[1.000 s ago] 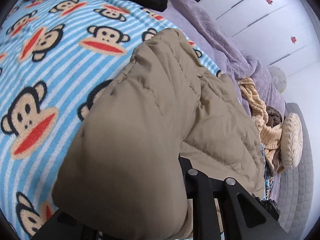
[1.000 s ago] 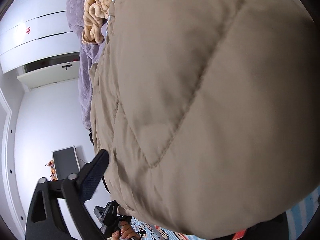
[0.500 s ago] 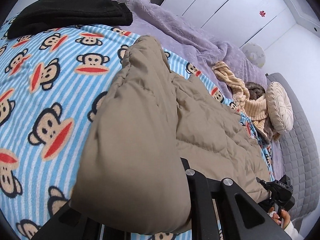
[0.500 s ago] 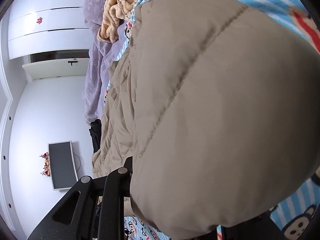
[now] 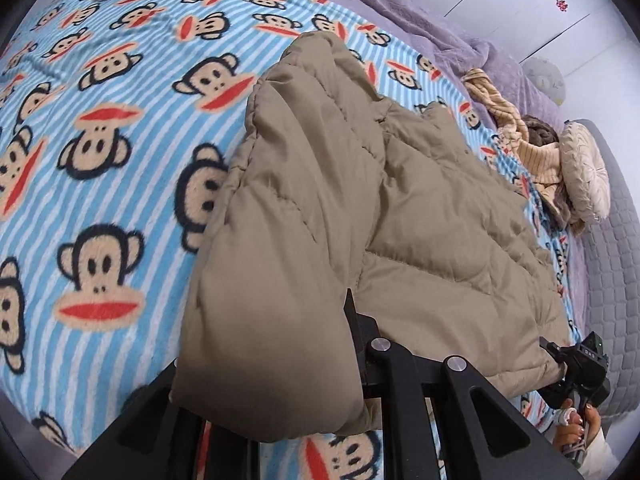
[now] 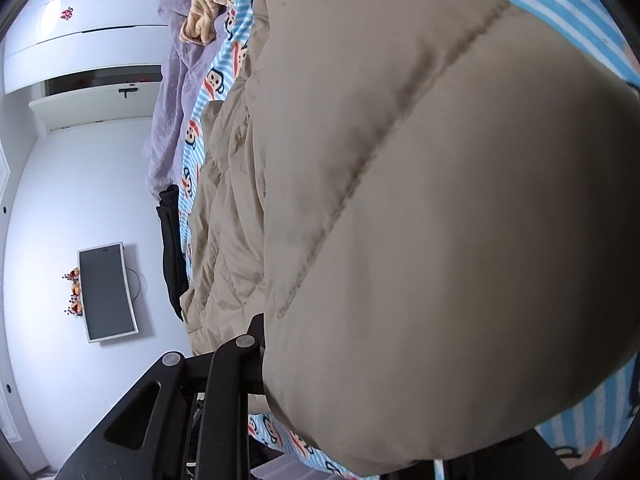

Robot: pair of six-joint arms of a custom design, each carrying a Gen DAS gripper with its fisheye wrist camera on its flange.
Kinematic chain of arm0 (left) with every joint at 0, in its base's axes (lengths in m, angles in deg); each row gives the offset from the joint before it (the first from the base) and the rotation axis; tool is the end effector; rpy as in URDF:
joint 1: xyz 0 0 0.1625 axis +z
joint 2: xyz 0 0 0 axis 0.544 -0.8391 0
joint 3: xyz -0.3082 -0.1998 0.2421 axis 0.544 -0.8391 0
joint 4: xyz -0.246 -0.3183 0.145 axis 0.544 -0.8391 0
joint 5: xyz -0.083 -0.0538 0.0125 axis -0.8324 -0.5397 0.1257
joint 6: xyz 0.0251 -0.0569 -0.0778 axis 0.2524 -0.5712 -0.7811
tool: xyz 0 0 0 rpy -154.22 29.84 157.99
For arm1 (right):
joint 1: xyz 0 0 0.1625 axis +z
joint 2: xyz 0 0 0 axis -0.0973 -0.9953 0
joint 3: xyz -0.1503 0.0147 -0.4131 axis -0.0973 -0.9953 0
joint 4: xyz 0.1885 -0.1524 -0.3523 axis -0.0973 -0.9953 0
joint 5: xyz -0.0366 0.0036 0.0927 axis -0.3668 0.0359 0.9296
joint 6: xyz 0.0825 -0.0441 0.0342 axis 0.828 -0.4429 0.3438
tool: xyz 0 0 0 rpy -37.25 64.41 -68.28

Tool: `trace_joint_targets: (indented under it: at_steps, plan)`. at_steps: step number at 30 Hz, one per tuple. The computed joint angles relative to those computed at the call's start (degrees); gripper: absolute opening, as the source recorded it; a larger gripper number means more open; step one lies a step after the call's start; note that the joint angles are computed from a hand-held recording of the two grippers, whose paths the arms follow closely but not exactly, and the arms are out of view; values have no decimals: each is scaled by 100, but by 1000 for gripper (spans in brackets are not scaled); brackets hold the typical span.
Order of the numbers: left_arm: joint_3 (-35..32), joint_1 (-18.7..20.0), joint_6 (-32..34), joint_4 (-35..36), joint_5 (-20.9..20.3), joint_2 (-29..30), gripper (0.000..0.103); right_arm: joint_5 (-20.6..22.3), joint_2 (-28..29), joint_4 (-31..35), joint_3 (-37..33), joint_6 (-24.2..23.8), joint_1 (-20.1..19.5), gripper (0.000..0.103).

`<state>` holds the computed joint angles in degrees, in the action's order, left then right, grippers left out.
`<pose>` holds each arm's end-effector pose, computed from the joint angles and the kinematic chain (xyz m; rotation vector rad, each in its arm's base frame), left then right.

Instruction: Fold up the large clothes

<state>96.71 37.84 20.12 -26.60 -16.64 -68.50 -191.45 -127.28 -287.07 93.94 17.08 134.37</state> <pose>0.0218 -0.4531 0.4588 0.3082 2.7697 -0.2458 0.3061 -0.2537 0.1017 1.2383 2.5068 -1.0600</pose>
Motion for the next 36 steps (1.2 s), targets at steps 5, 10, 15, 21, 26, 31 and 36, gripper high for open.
trace_joint_targets:
  at_steps: [5,10,15,21,26,31,36]
  plan:
    - [26,14,-432,178,396,-164,34,84,195,-172,236,466,124,30]
    - [62,-125,-754,238,1282,-379,66,88,-164,716,170,560,55,44]
    - [-125,223,-1166,566,1708,-246,67,-154,-781,2455,-26,1039,269,54]
    - [-173,-10,-1432,1266,2144,-195,67,-222,-1190,4293,-341,2064,396,69]
    - [-138,-532,-1519,1803,2036,-443,67,-289,-1451,5371,-544,2462,764,70]
    - [-131,-1224,-1693,2335,1754,-611,67,-268,-1373,5742,-919,2102,940,73]
    - [-149,-1737,-1843,2530,1535,-605,67,-203,-1224,5630,-1156,1660,1048,73]
